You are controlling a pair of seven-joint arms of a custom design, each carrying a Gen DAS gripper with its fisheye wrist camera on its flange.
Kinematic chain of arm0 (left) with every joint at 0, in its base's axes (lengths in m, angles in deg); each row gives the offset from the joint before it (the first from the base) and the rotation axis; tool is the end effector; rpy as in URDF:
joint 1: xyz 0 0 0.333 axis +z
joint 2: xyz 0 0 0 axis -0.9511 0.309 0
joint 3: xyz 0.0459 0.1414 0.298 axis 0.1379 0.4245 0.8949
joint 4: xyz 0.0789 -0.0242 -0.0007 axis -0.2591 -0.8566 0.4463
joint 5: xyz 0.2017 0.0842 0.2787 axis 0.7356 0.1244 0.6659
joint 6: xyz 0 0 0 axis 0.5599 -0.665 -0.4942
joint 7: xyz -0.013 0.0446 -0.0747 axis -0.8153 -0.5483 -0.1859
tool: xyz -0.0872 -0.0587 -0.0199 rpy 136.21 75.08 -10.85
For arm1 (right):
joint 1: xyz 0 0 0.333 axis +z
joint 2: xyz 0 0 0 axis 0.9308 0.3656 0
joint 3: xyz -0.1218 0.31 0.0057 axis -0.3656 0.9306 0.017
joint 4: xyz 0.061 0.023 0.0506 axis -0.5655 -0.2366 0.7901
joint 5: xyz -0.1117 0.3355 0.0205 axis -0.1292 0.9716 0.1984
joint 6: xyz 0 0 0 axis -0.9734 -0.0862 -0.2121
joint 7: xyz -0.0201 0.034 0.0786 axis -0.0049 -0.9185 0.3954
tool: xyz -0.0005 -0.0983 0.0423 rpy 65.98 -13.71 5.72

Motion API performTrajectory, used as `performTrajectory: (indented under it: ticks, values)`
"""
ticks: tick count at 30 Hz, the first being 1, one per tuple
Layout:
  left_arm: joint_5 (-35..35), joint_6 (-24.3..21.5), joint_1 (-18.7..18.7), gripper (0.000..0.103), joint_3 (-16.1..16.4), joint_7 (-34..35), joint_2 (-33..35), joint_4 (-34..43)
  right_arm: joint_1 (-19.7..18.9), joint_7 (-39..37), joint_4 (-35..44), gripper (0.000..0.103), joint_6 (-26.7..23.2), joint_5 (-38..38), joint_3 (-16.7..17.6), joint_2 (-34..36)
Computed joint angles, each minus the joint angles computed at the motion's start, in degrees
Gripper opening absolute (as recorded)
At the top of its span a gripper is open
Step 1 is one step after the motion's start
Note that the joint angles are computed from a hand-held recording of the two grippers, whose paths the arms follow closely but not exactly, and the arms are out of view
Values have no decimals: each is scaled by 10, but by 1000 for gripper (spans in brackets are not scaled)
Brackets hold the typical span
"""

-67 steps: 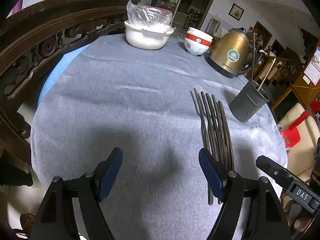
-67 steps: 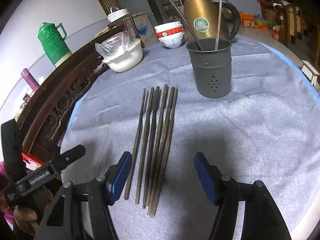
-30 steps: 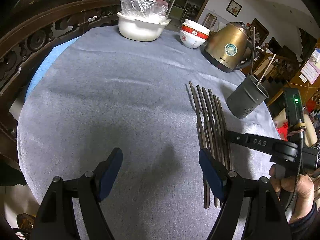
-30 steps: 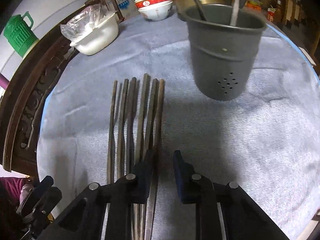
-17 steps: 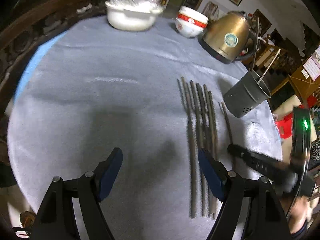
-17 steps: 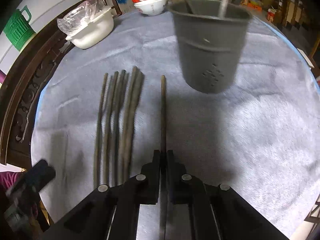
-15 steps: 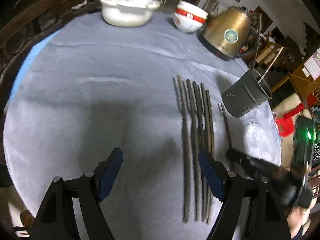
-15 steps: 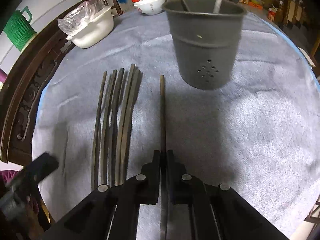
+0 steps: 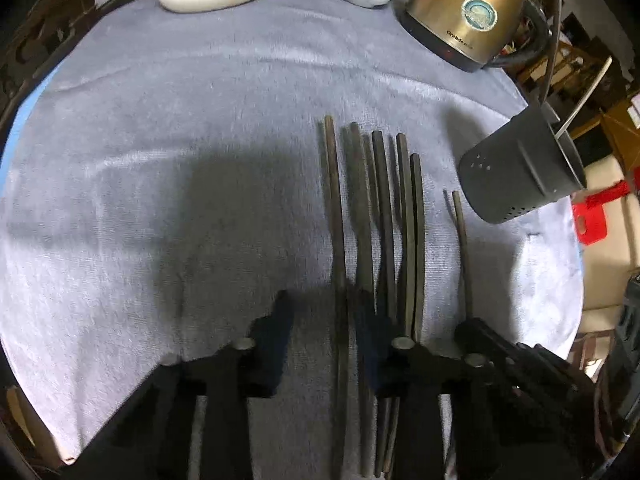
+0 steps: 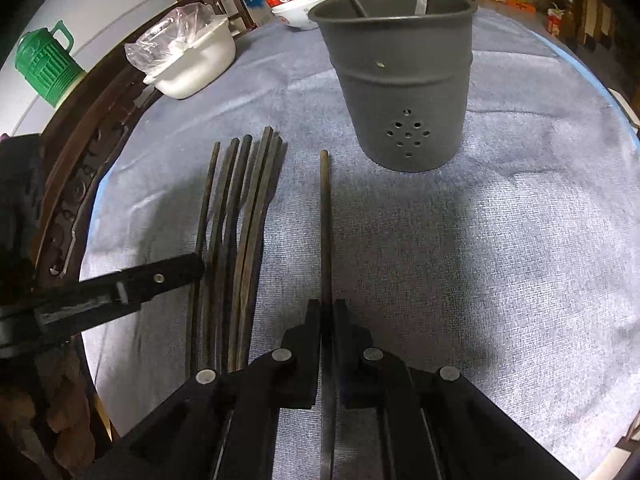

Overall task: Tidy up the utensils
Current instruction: 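Lower the left gripper onto a chopstick and close on it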

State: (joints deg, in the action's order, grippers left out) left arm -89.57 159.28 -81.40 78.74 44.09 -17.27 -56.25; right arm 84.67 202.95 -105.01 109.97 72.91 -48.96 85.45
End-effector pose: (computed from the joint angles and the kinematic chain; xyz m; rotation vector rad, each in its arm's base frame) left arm 0.5652 -0.2028 0.5488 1.9828 -2.3338 0.5100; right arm 0.5004 0.1749 0.5214 -1.7236 2.0457 -0.1441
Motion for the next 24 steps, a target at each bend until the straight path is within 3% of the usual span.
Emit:
performTrajectory:
  ticks: [1,2,18,19,22,24]
  values:
    - [3,-8,-1,9,0,2,4,5,0,0,1,8,-3,-1,0,0]
    - [10,-10,-2,7,0,0,5,8,0,-1,3,8,-7,-3,1,0]
    - [-39,-44,24,7,8,57,-63,-69,5,-12,28,9,-65,3,3,6]
    - [-41,-46,26,10,9,57,-60,-65,4,-15,33,9,-70,16,1,9]
    - [-41,-64,29,37,11,39,-39,-30,-1,-24,59,9,-101,27,-1,23]
    - [-40,-66,30,39,12,32,-28,-12,-3,-13,80,10,-121,1,2,33]
